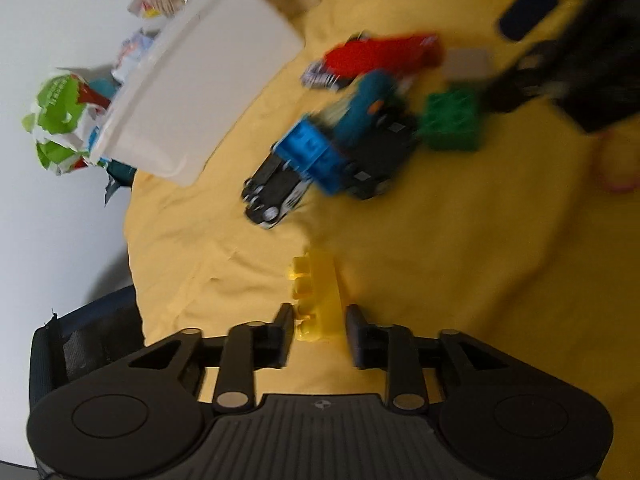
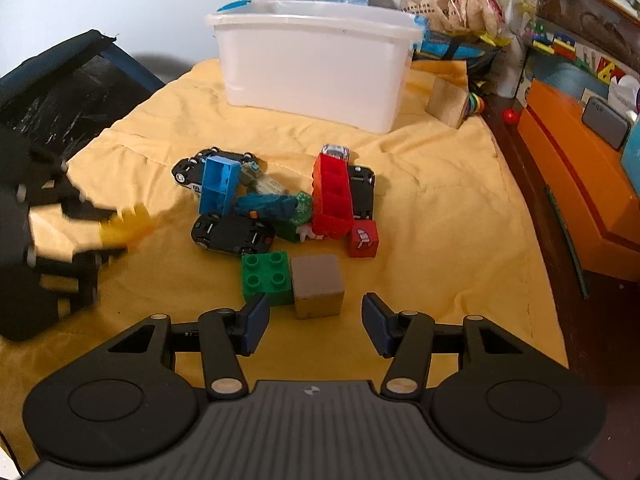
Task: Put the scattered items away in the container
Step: 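Grasp the yellow brick with the left tool while the right tool grasps the tan block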
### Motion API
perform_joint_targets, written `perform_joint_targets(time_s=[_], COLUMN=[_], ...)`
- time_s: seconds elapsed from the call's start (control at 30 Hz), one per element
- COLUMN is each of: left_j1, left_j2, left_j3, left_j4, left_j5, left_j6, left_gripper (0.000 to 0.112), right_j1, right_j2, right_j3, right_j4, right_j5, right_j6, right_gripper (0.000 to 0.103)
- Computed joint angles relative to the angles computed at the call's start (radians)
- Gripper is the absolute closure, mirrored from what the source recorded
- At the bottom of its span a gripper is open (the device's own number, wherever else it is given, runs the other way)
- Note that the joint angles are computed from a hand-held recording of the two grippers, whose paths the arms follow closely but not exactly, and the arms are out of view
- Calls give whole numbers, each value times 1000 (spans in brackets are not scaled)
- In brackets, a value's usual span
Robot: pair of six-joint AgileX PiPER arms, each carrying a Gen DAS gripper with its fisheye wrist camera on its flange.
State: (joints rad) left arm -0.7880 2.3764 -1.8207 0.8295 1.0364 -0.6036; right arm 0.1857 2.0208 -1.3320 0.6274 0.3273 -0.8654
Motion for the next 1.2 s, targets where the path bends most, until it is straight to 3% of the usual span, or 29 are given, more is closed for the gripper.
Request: perform_joint_targets(time_s=[0.23,0.37,0.53,0.6,0.93,0.97,1.2], left_j1=[31,113,164,168,187,191,214], left_j2=[-213,-236,-149,-131,-160,-159,-214], left_j3=[244,289,214,203,244,243,298], left_j4=[-36,-50,-199,-228,-245,-250,-288], left_j5=[-197,-270,-319,-333,-389,-397,-467], left_j6=[-349,-505,-377,-368,-402,-409,-395], left_gripper=[73,67,73,82,83,83,84], right_j1=[-5,-3,-2,-3,24,30,-9], right_j2=[-2,-7,7,20,87,101,128], right_j3=[-1,4,-17,-32,-102,-115,-177], right_j4=[-11,-13,-8,-24,-157,-186,-122], right_j5=[16,2,10,24,18,17,125], right_j6=[14,10,-15,-19,62,90,73], right_gripper=[46,46,46,48,58,66,71])
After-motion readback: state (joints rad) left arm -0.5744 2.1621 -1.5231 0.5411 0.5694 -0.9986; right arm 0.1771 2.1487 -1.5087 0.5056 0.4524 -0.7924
